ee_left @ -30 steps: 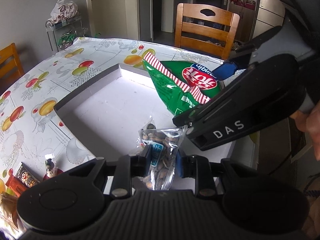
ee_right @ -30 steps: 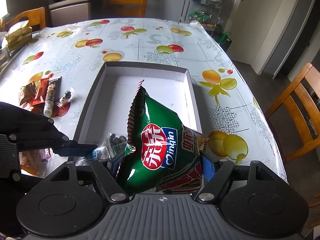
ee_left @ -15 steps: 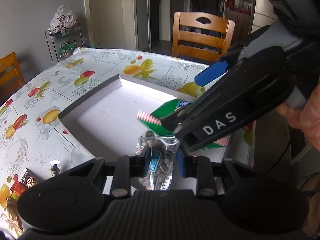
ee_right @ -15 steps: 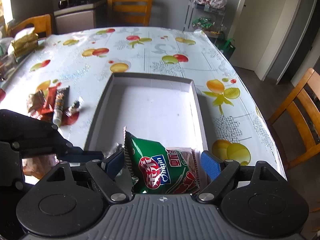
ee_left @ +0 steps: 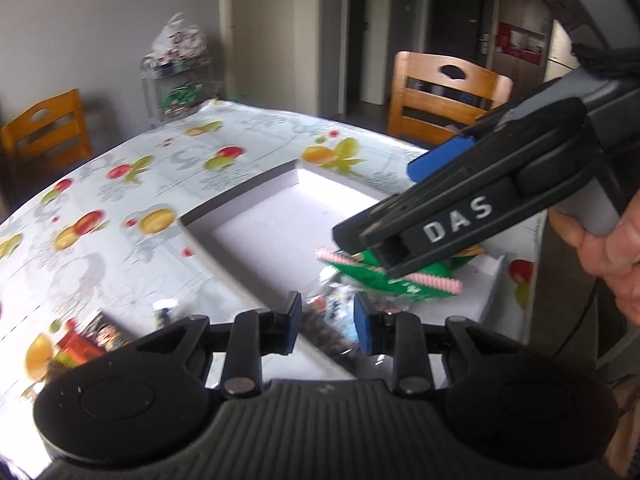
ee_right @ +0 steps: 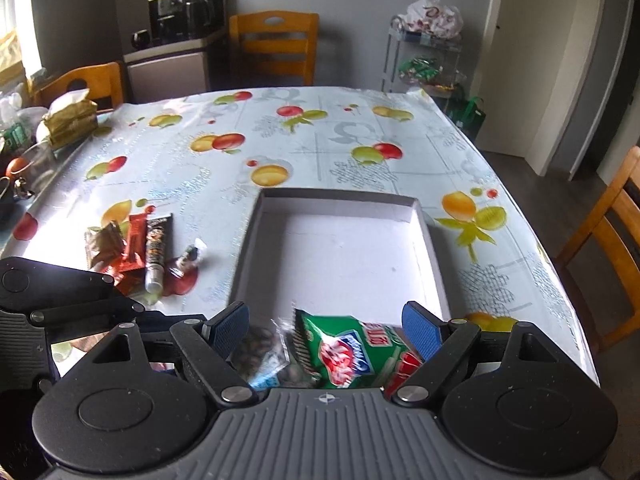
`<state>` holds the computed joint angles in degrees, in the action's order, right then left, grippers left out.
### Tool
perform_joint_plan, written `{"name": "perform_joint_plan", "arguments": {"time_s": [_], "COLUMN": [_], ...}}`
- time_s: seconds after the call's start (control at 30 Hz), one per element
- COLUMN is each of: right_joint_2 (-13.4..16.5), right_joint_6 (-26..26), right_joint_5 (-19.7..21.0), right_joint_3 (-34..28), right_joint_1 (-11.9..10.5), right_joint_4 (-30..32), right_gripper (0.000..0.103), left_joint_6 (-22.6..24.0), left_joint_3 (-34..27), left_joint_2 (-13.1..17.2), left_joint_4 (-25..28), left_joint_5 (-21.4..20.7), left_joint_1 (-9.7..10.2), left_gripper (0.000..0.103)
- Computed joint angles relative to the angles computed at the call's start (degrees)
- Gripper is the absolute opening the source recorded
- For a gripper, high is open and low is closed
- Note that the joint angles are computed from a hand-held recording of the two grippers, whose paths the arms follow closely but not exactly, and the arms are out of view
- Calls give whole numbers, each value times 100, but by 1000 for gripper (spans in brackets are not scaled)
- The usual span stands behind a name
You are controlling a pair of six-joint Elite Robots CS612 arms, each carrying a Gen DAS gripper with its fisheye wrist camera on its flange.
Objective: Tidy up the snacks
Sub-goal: 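Open the right gripper to drop the green bag in the tray while the left gripper releases the nut bag, then move the left gripper to the tan paper snack bag while the right gripper approaches the brown foil candy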
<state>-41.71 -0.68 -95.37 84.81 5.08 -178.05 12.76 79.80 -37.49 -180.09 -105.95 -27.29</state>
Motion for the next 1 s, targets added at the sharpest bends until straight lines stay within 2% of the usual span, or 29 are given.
{"name": "perform_joint_plan", "arguments": {"time_s": [0.23, 0.4, 0.77, 1.0], "right_joint_2": [89, 168, 312, 390], "right_joint_6": [-192, -345, -657, -802], "right_joint_5": [288, 499, 856, 1020], "right_joint_3": [-187, -336, -638, -783], "right_joint_1": [91, 158, 243, 269], "right_joint_4": [95, 213, 510, 680], "right_gripper": [84, 84, 84, 83], "left_joint_6": [-492, -664, -1046, -1250], "left_joint_3": [184, 316, 433, 469], "left_joint_2": [-109, -179, -242, -266], "left_joint_4": [71, 94, 218, 347], "left_joint_5": [523, 785, 1248, 1401], "left_joint_1": [95, 156, 210, 242], "left_gripper": [26, 26, 26, 28]}}
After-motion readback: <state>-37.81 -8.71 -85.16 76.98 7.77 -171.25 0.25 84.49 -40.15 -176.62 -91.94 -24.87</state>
